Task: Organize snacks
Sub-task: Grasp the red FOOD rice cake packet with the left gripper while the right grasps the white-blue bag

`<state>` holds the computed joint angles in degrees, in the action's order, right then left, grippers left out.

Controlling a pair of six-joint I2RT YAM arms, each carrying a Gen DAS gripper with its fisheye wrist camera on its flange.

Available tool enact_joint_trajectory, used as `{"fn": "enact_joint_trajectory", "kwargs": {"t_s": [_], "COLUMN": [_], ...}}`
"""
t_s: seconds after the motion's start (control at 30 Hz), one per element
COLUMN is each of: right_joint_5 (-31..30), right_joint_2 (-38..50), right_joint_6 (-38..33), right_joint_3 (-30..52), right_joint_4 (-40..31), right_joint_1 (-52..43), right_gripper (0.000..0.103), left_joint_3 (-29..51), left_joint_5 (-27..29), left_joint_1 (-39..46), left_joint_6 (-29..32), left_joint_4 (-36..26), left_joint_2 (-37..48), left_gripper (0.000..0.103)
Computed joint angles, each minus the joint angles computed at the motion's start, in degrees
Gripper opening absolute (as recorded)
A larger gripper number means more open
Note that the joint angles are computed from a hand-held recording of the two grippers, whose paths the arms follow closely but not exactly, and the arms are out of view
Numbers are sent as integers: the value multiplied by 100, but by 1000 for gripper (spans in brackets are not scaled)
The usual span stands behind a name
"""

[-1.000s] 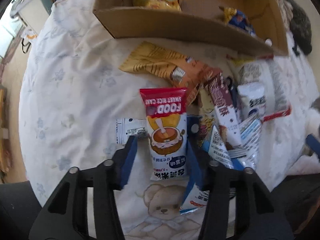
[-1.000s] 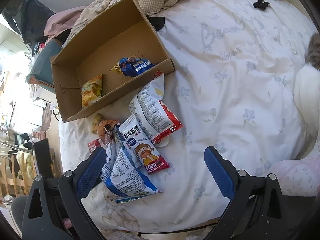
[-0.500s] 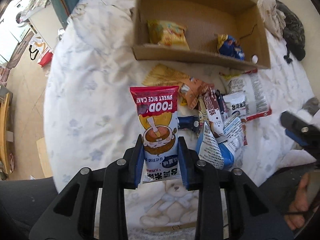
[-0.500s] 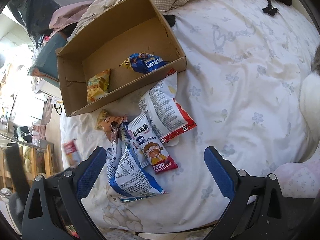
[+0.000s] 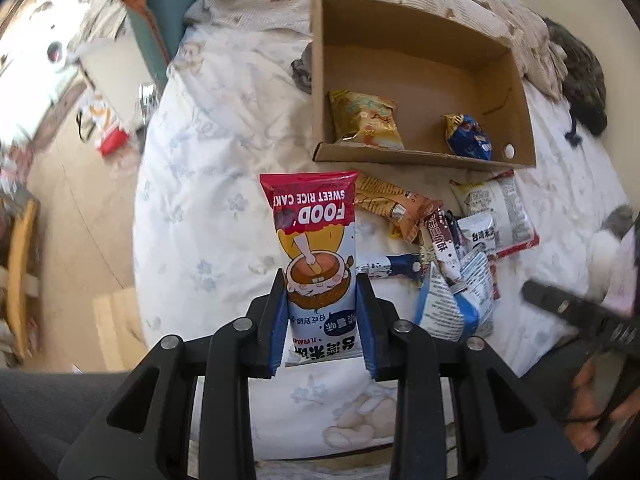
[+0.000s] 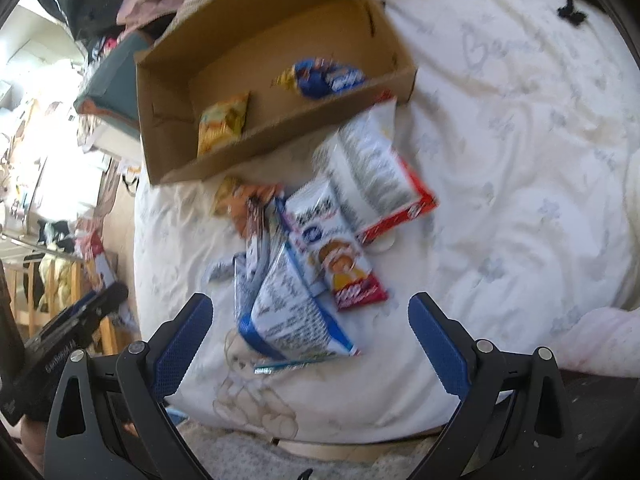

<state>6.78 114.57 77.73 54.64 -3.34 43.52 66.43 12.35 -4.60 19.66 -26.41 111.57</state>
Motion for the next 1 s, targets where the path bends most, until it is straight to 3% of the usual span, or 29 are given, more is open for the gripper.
{"fn": "enact_joint_trajectory", "kwargs": {"t_s": [0.23, 0.5, 0.6, 0.77, 1.0], "right_joint_5": [-515, -329, -333, -445, -545], "right_joint_2": [999, 1937, 2131, 1915, 1242], "right_joint_6": [-769, -1649, -1767, -1726, -1589], "right_joint_3": [1217, 2793, 3086, 2692, 1855], "right_joint_4": [-663, -1929, -2264, -1931, -1428], "right_joint_1": [60, 184, 198, 188, 312], "right_gripper": [100, 100, 80, 57, 52], "left_joint_3": [197, 196, 172, 77, 35], "left_joint_5": [163, 120, 90, -6, -126], "left_joint_1": [59, 16, -5, -6, 2], "left_joint_6": [-177, -174, -176, -136, -154], "left_joint_4": [-186, -203, -173, -34, 111], "left_joint_2": [113, 148, 143, 122, 163], "left_gripper": [27, 27, 27, 27, 27]}}
